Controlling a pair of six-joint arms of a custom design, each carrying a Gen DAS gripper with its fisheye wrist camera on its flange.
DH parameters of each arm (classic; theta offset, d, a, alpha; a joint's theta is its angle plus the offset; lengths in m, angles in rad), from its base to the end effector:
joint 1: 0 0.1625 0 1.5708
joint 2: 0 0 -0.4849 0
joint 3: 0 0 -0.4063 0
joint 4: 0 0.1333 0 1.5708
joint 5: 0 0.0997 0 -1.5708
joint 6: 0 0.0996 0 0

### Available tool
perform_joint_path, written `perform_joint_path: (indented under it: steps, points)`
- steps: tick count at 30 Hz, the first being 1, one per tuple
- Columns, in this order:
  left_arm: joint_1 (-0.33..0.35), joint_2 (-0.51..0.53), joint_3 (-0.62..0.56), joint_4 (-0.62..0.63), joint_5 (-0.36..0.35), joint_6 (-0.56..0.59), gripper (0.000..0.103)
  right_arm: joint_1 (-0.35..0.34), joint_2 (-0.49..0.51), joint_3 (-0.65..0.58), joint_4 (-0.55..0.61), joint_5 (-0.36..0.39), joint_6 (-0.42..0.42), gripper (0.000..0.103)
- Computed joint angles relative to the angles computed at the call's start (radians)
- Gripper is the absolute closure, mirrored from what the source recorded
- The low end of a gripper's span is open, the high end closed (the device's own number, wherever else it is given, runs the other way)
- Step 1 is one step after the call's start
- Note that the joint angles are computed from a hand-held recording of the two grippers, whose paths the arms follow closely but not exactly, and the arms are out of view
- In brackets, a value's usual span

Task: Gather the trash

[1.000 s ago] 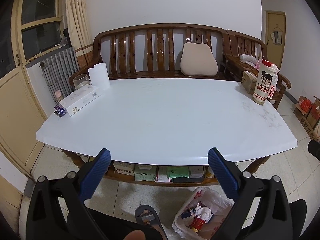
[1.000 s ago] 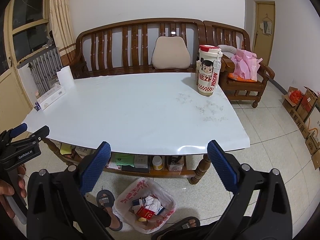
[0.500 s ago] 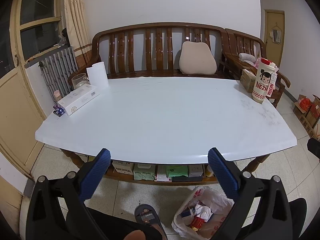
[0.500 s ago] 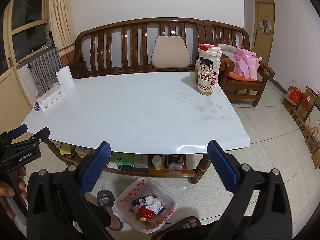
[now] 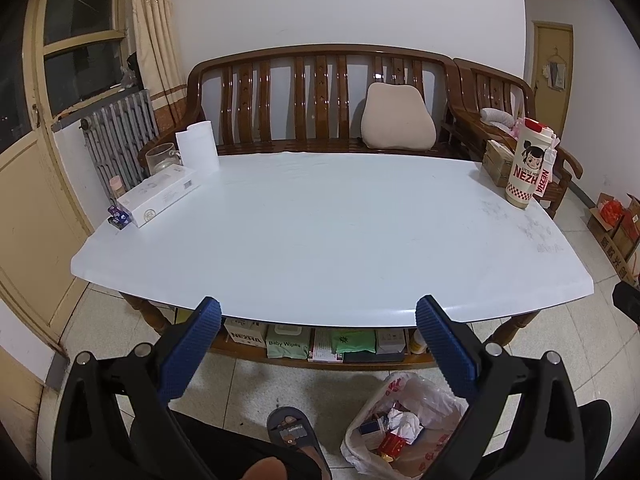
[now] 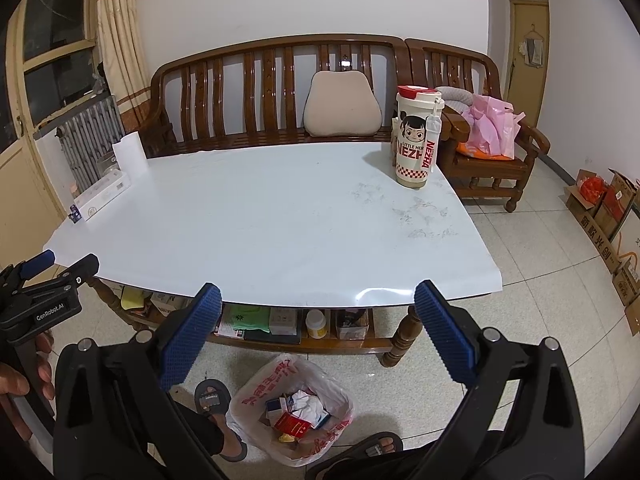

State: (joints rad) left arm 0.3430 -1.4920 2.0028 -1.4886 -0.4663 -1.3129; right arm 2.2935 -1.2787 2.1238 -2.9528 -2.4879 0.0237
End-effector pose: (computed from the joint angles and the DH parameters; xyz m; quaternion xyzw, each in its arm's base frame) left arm -0.3493 -0.3607 0.3544 0.1185 0.8200 -0.4056 0.3861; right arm 0.3885 -0.3586 0.3219 0.1857 -0.8525 0.3771 0.3107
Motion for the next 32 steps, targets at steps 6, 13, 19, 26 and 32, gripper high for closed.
perform_joint_path:
  steps: [6, 13, 19, 26, 32]
  points:
    - [-0.001, -0.005, 0.004, -0.007, -0.002, 0.003, 0.008, 0.000, 0.000, 0.000, 0.001, -0.001, 0.006, 0.008]
    - [-0.004, -0.006, -0.005, 0.020, 0.003, -0.020, 0.008, 0.001, 0.001, 0.001, 0.000, -0.002, 0.006, 0.008]
    - [-0.002, -0.013, -0.004, 0.006, -0.002, -0.007, 0.008, 0.001, 0.001, 0.001, 0.003, -0.002, 0.009, 0.008]
    - [-0.004, -0.017, -0.007, 0.025, 0.001, -0.019, 0.008, 0.002, 0.002, 0.001, 0.002, -0.001, 0.011, 0.008]
    - [-0.002, -0.017, -0.012, 0.042, -0.001, -0.037, 0.008, 0.001, 0.009, 0.004, -0.014, -0.007, 0.007, 0.008]
